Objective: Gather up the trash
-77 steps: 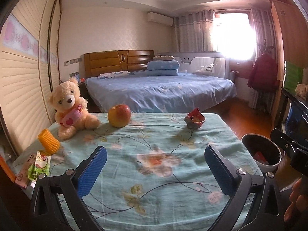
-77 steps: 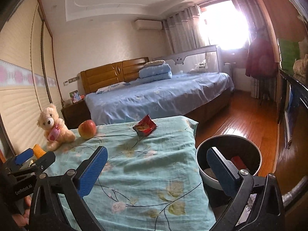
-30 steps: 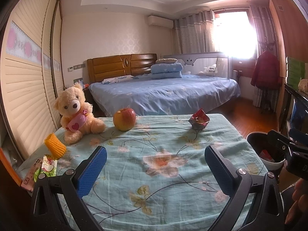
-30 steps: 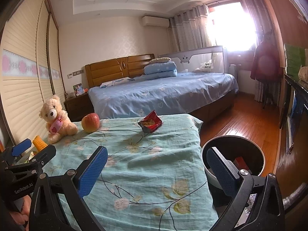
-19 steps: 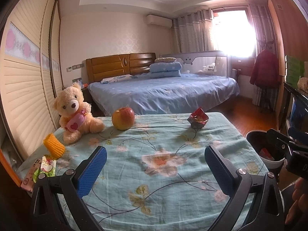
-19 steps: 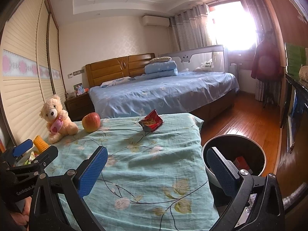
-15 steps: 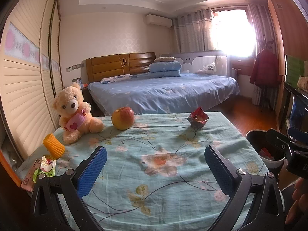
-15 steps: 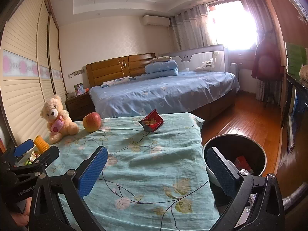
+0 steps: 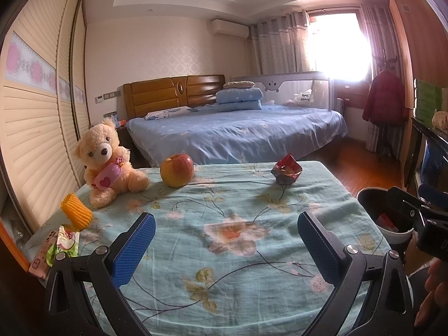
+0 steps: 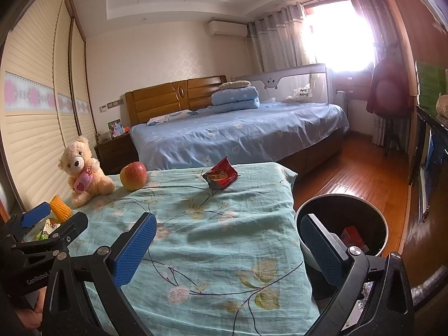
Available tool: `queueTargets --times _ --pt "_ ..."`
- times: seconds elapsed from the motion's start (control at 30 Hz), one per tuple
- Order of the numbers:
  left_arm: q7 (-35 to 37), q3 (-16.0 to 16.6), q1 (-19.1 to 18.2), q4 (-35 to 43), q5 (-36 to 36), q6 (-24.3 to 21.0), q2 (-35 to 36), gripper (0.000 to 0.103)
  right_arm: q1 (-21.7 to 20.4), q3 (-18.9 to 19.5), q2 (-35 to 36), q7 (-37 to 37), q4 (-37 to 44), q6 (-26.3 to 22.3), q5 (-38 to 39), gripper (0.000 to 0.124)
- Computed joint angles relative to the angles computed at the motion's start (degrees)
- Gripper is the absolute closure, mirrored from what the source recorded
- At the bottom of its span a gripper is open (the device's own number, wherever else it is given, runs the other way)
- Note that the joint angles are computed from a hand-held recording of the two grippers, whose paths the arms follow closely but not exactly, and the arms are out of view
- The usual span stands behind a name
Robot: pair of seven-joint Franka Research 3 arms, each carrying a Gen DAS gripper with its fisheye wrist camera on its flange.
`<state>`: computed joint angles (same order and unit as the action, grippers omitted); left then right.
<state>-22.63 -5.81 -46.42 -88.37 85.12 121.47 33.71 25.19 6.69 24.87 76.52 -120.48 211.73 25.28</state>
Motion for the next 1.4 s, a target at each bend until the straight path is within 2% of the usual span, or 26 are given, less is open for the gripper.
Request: queueTargets --times 1.4 --pt "0.31 0.36 0.35 0.42 0.14 1.4 0.39 0.001 -0.16 -0.06 0.29 0.39 0.5 -0.83 -0.78 0.021"
